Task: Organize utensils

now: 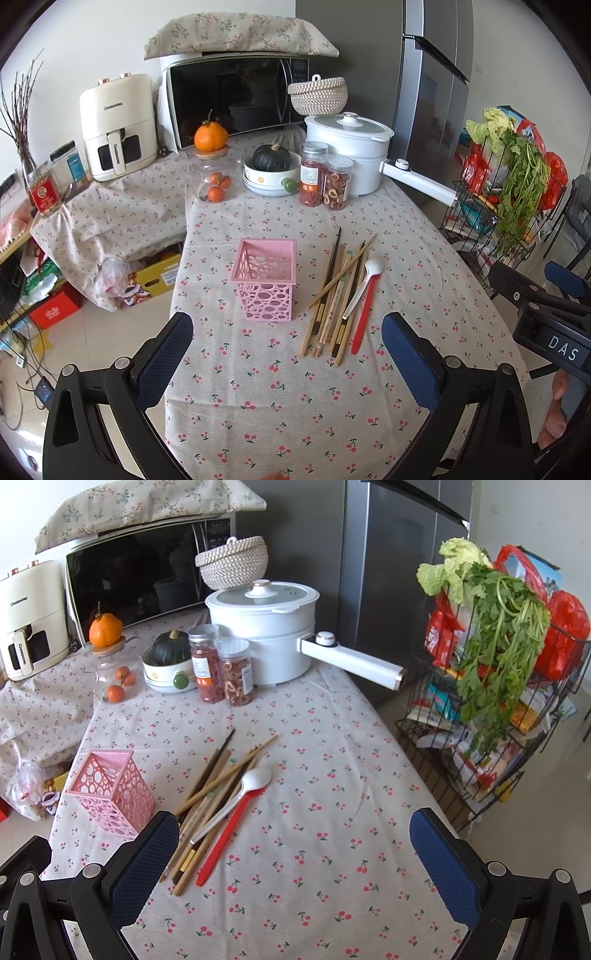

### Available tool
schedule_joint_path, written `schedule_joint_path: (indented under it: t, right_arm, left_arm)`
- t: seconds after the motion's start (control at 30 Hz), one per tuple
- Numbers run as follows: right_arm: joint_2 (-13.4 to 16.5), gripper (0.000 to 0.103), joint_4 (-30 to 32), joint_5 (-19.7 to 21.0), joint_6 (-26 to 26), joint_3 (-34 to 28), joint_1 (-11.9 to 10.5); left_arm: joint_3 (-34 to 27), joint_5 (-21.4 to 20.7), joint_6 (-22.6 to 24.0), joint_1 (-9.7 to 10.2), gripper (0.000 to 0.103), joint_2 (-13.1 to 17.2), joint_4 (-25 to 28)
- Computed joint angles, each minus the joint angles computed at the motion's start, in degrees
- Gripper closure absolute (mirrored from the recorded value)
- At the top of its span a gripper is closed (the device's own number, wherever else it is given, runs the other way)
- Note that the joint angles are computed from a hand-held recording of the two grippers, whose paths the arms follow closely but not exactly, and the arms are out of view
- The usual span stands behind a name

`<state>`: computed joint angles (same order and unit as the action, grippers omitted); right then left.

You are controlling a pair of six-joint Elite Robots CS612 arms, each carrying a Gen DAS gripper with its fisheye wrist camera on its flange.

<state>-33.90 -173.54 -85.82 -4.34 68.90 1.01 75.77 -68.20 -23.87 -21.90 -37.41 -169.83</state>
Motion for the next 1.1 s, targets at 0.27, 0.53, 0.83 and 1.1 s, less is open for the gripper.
schedule_joint_path:
  t: [0.27, 0.53, 0.83, 1.1]
  right_arm:
    - [0.1, 0.000, 0.1, -0.2, -0.1, -0.1, 0.0]
    - [0.1, 0.001, 0.2, -0.2, -0.1, -0.1, 0.0]
    - [0.1, 0.001, 0.4, -0.3, -0.4, -0.2, 0.0]
    - [1.5, 0.001, 3.8, 1.3, 0.0, -2.9, -0.6]
  left_arm:
    - [0.0, 0.0, 0.1, 0.03, 0.000, 0.0, 0.1]
    - [-0.1, -0.4, -0.2, 0.22, 0.000, 0.2, 0.2]
    - [-0.1, -0.5, -0.3, 0.27, 0.000, 0.2, 0.2]
    - [-2.0, -3.9, -1.4, 1.57, 0.000, 1.4, 2.5]
